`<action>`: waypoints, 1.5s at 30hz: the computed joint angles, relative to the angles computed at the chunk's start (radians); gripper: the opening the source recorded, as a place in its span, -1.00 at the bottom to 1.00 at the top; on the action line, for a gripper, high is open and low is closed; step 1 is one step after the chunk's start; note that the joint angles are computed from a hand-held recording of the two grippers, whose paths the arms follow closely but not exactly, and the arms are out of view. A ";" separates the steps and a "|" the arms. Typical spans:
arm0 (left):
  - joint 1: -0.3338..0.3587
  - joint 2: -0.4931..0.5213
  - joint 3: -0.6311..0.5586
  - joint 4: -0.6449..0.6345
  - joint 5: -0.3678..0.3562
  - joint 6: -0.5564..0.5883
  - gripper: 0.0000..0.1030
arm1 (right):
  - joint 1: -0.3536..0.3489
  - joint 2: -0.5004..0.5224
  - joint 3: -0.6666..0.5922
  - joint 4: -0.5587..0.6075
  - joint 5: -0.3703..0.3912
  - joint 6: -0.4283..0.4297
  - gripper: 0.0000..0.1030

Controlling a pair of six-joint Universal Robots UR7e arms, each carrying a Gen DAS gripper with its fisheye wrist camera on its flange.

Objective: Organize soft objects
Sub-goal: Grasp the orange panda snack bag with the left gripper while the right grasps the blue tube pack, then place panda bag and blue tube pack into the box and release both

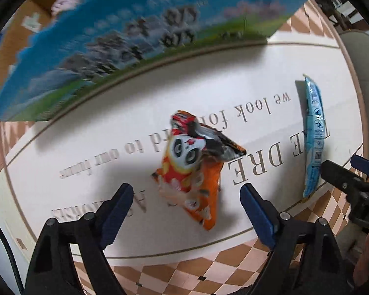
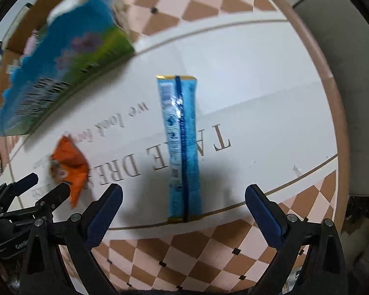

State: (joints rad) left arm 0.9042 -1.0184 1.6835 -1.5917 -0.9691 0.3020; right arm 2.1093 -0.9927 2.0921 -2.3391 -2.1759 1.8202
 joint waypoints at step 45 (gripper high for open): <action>0.006 0.514 -1.031 0.334 -0.013 -0.204 0.07 | -0.117 0.003 -0.537 0.470 -0.196 -0.457 -0.64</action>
